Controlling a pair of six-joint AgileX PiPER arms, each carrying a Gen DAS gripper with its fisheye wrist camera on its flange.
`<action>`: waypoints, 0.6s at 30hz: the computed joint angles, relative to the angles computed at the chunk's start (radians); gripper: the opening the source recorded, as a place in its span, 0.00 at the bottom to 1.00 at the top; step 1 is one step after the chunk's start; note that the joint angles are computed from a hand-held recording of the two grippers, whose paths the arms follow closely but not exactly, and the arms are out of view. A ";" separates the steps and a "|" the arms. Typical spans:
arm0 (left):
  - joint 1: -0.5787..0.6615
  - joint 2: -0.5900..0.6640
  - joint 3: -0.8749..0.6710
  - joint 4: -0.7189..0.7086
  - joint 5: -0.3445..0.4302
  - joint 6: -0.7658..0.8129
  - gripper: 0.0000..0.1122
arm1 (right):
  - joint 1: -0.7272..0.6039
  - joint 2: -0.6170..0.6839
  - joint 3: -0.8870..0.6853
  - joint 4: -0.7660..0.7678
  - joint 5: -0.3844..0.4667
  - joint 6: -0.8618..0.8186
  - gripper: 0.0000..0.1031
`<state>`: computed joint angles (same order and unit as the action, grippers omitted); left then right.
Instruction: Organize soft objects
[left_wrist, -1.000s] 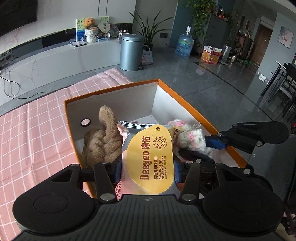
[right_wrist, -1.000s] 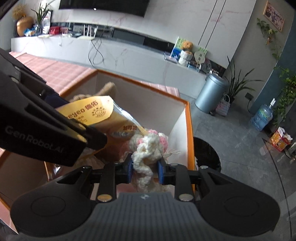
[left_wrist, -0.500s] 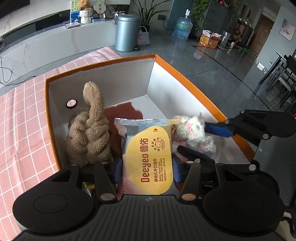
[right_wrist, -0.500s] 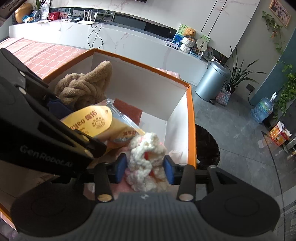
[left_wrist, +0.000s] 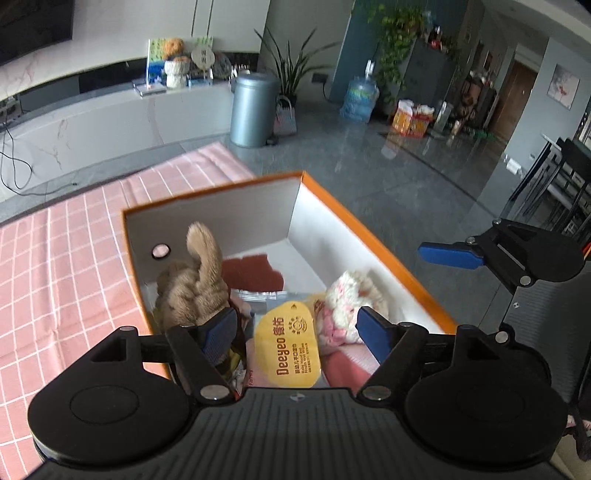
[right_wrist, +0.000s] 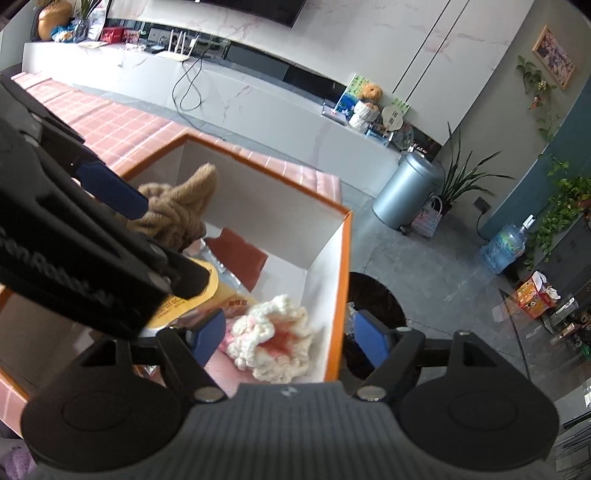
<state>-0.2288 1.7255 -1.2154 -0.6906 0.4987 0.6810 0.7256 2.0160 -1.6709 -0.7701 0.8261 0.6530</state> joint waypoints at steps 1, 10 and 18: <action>0.003 -0.022 0.021 -0.024 -0.015 0.024 0.78 | 0.004 -0.014 0.004 -0.006 0.005 0.012 0.81; 0.005 -0.206 0.226 -0.560 -0.208 0.542 0.78 | 0.126 -0.148 0.115 -0.212 0.061 0.328 0.89; 0.067 -0.404 0.422 -1.037 -0.269 1.030 0.78 | 0.318 -0.164 0.202 -0.469 0.235 0.798 0.97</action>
<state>-0.1614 1.3218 -0.7932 -1.7280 0.2298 1.7111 1.0433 1.8518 -1.4685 -1.2392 1.0607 1.4506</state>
